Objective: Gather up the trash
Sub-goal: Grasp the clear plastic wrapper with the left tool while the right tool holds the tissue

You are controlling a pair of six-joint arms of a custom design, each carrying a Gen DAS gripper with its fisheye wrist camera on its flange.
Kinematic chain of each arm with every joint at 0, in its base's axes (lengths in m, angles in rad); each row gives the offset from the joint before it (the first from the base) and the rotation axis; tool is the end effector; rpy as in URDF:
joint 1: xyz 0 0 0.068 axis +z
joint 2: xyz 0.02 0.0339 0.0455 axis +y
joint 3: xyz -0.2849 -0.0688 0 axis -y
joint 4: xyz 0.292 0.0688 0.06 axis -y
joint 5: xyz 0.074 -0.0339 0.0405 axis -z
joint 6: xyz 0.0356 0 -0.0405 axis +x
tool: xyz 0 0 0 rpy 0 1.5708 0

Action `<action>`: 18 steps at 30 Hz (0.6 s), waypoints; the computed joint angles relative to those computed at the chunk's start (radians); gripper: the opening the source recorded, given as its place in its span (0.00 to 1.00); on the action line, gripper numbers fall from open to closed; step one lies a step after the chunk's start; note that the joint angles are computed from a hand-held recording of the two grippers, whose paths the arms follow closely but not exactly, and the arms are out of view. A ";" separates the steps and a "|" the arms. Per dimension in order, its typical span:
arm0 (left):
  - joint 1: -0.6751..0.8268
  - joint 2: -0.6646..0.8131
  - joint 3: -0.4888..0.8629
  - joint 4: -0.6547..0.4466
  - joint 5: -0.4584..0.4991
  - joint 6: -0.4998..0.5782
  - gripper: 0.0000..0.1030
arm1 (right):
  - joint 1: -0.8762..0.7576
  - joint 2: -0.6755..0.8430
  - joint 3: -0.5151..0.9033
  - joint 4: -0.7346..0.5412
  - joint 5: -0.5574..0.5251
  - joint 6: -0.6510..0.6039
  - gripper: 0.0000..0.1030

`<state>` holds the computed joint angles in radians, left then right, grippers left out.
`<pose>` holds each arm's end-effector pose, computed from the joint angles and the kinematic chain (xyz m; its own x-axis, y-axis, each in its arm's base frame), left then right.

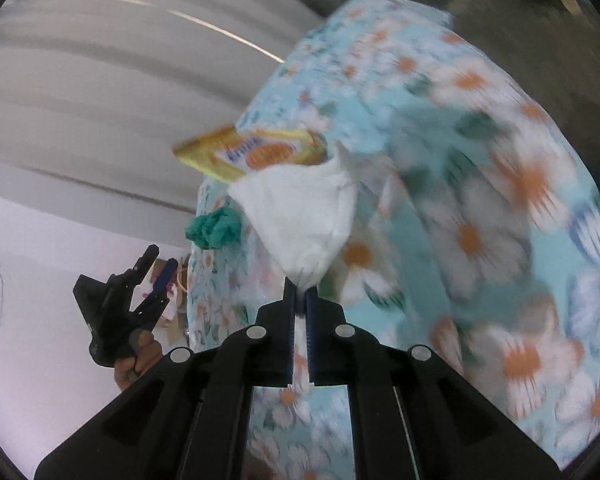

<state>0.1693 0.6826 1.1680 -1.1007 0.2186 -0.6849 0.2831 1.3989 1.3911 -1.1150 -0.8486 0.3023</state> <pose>0.1176 0.0123 0.4198 -0.4470 -0.7029 -0.5533 -0.3521 0.7068 -0.6135 0.2863 0.1111 0.3640 -0.9741 -0.0784 -0.2122 -0.2166 0.5942 0.7746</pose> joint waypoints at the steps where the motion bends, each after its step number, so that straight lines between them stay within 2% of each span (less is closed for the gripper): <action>1: -0.033 -0.002 -0.002 0.004 -0.018 -0.018 0.46 | -0.028 -0.018 -0.021 -0.029 -0.012 -0.016 0.05; 10: -0.552 0.079 -0.028 0.038 -0.271 -0.223 0.46 | -0.184 -0.069 -0.098 -0.224 -0.033 -0.172 0.05; 14: -0.697 0.162 0.000 -0.011 -0.365 -0.254 0.46 | -0.269 -0.073 -0.128 -0.291 -0.061 -0.260 0.05; 18: -0.748 0.222 0.023 -0.062 -0.406 -0.268 0.48 | -0.327 -0.084 -0.145 -0.323 -0.074 -0.318 0.05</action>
